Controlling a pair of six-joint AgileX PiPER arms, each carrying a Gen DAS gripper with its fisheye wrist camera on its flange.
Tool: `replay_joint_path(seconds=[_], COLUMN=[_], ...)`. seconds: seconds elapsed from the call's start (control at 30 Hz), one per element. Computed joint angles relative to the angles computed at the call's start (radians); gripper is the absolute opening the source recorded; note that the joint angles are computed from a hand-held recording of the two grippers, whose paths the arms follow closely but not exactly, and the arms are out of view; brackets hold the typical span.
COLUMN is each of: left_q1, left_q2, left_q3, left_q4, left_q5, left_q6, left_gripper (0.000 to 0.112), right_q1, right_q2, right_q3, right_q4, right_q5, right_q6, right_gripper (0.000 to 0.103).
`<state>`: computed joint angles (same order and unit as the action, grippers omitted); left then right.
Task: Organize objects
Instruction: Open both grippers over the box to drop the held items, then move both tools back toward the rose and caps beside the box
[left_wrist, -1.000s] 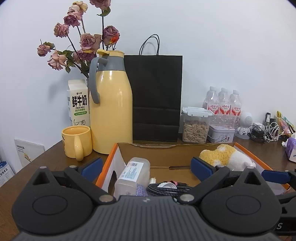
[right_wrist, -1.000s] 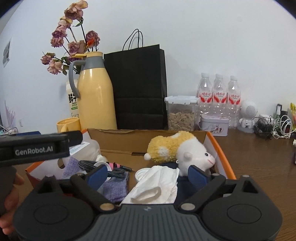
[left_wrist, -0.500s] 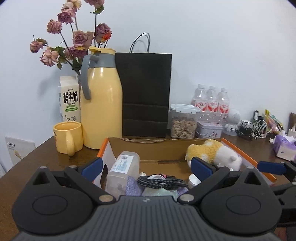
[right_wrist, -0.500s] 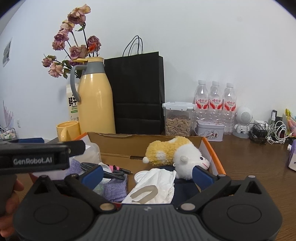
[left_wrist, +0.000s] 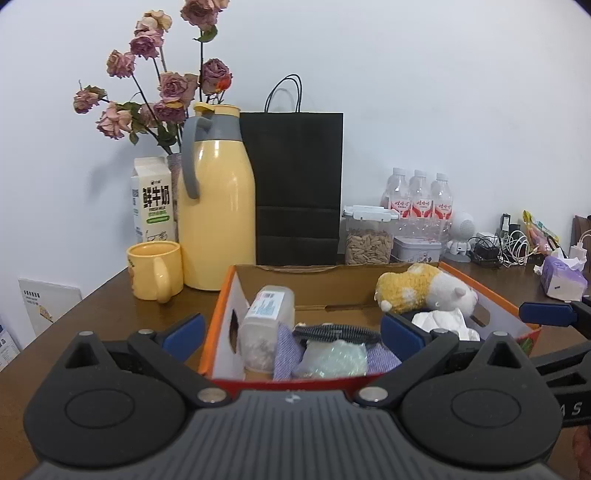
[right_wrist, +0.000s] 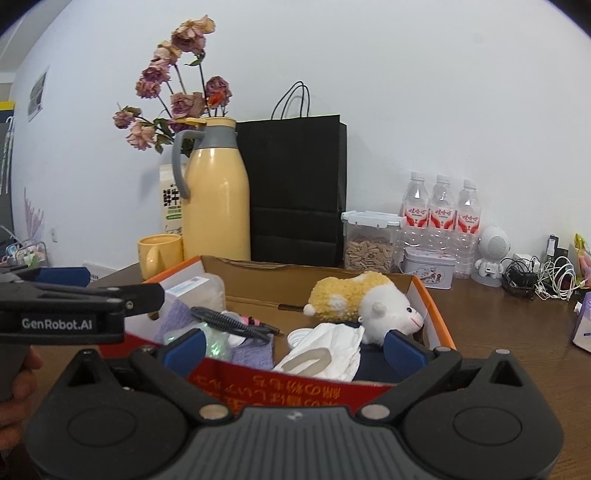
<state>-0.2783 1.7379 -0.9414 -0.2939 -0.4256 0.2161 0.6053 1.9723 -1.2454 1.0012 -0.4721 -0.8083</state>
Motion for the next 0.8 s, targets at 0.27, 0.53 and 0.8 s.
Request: replay_joint_path(seconds=[0.27,0.53,0.8], left_q1=[0.034,0.084,0.149], left_q2=[-0.082,-0.135,-0.161], left_q3=[0.137,0.207,0.274], left_q4=[0.028,0.004,0.020], left_q5=[-0.022,0.013,0.001], left_q6=[-0.028,0.018,0.030], left_gripper=[0.103,0.103,0.103], right_q1=[0.032,0.089,0.116], right_q2=[-0.041,-0.051,-0.041], right_q3=[0.086,0.130,0.121], right_q4=[-0.031,0.020,0.098], right_q5=[-0.002,-0.008,0.031], right_q6=[0.047,0.003,-0.062], right_gripper=[0.103,0.103,0.103])
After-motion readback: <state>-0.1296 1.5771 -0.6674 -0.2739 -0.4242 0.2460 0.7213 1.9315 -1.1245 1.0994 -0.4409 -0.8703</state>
